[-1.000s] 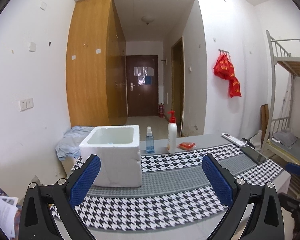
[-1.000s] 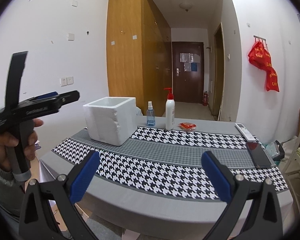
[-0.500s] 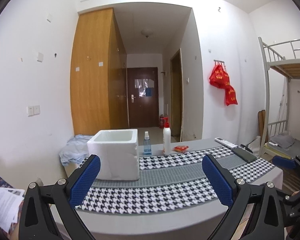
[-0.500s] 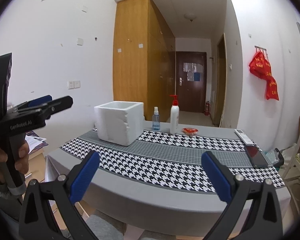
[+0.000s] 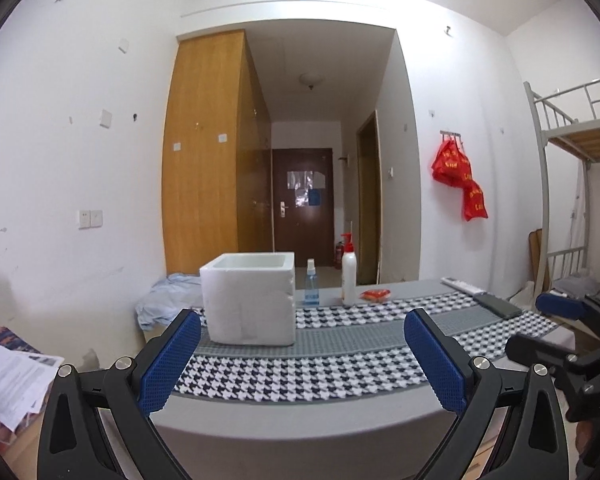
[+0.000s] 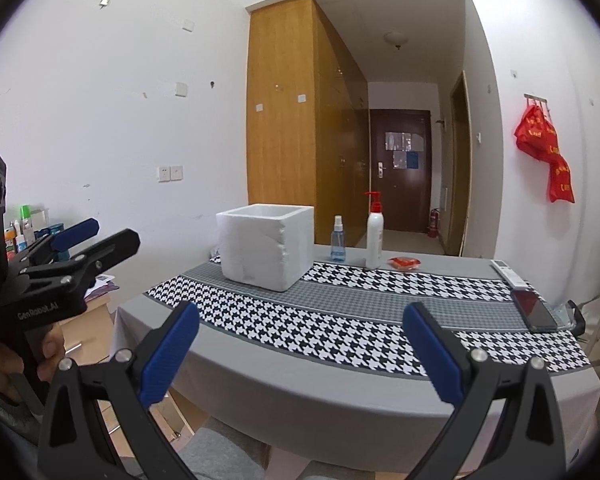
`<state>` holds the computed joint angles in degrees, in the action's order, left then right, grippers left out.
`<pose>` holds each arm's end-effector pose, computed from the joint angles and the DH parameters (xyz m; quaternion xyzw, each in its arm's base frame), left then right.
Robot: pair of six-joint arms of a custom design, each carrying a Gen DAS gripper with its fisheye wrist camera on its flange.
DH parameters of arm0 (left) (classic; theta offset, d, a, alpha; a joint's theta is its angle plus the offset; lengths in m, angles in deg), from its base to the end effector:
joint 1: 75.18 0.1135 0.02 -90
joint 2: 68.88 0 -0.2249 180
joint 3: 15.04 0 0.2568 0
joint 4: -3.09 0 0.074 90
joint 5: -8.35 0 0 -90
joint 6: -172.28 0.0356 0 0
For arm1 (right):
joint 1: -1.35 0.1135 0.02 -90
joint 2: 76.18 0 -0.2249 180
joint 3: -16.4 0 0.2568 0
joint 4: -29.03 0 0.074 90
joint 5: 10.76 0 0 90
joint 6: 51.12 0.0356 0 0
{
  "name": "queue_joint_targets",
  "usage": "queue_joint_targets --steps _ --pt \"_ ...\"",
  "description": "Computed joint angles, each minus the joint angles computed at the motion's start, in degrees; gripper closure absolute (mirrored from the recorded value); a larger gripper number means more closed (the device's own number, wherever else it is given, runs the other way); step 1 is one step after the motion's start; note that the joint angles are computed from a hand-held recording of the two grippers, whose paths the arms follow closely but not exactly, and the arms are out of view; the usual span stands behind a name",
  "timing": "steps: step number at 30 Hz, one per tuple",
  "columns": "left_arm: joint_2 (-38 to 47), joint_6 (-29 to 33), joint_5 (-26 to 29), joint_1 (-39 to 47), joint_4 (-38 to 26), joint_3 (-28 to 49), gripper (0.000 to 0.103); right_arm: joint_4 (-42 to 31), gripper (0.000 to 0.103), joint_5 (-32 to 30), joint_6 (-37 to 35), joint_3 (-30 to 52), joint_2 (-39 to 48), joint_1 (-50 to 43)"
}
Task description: Organize soft objects
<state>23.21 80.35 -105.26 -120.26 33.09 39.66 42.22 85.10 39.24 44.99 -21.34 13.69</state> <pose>0.2487 -0.2292 0.1686 0.1448 0.7335 -0.1168 0.6538 0.2229 0.0450 0.1591 -0.0500 0.7810 0.0289 0.6219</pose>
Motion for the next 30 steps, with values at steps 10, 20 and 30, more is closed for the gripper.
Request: queue_joint_targets --steps 10,20,30 --pt "2.29 -1.83 -0.93 0.96 0.42 -0.87 0.001 4.86 0.000 0.63 0.92 -1.26 3.30 1.48" --pt "1.12 -2.03 0.58 -0.06 -0.77 -1.77 0.001 4.56 0.000 2.16 -0.06 -1.23 3.50 3.40" --pt "2.09 -1.21 -2.36 -1.66 -0.51 -1.28 0.001 3.67 0.000 2.65 0.71 -1.73 2.11 3.18"
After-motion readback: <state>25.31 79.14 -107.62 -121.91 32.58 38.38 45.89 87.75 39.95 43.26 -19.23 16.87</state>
